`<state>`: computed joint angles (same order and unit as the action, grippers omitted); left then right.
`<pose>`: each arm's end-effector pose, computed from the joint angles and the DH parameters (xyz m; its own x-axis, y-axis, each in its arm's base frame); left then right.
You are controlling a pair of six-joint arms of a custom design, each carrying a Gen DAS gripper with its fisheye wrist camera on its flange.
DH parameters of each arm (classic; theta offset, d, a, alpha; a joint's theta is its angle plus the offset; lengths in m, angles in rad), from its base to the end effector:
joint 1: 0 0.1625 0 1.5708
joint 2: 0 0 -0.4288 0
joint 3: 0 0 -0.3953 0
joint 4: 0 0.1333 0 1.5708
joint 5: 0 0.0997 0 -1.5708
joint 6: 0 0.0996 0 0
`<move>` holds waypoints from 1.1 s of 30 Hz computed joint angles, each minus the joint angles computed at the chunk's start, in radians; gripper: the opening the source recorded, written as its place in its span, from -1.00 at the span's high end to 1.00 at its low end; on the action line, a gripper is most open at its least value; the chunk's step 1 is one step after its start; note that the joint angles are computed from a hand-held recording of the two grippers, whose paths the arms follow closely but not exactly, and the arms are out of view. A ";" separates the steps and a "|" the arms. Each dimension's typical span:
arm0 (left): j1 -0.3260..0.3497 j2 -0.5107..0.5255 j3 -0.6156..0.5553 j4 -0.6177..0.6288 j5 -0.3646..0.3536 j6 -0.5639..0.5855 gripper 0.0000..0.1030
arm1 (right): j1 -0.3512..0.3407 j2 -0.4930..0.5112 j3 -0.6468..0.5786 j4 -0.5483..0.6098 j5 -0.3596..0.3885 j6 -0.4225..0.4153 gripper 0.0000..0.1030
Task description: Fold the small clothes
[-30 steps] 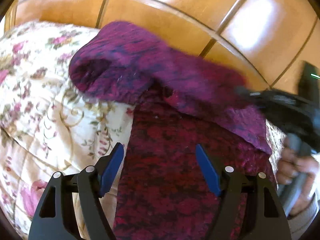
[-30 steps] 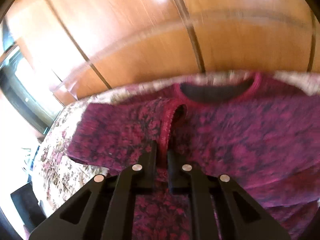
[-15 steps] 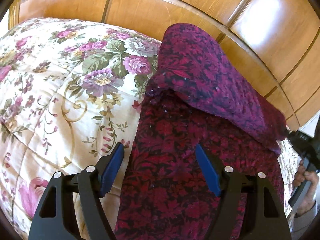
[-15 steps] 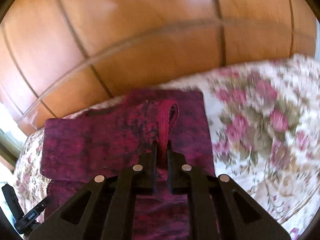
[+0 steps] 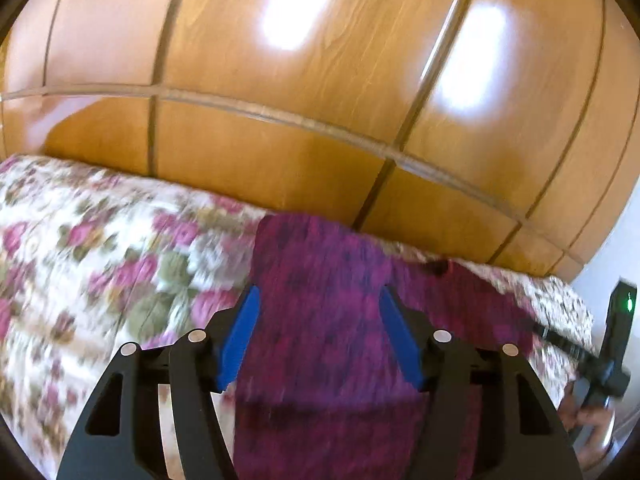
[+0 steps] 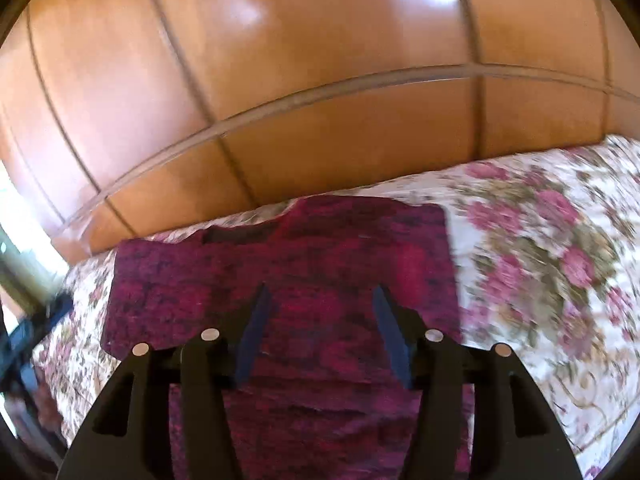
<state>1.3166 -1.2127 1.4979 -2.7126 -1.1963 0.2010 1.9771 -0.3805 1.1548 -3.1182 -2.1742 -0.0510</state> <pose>-0.0029 -0.6863 0.4675 -0.9179 0.0938 -0.3856 0.3551 0.6279 -0.6926 0.3904 -0.7131 0.0563 -0.8974 0.0050 0.4412 -0.3290 0.6586 -0.6767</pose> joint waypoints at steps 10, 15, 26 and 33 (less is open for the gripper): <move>0.043 0.177 -0.117 0.105 0.116 0.014 -0.01 | -0.030 0.118 -0.127 0.078 -0.135 -0.129 -0.08; 0.028 0.169 -0.076 0.034 0.157 0.031 -0.01 | -0.031 0.149 -0.152 0.037 -0.160 -0.179 -0.10; -0.079 -0.007 0.179 -0.221 0.266 0.119 -0.25 | -0.001 0.125 -0.102 -0.011 -0.183 -0.201 -0.61; -0.126 -0.118 0.322 -0.286 0.300 0.154 -0.25 | 0.018 0.043 0.045 0.006 -0.165 -0.117 -0.72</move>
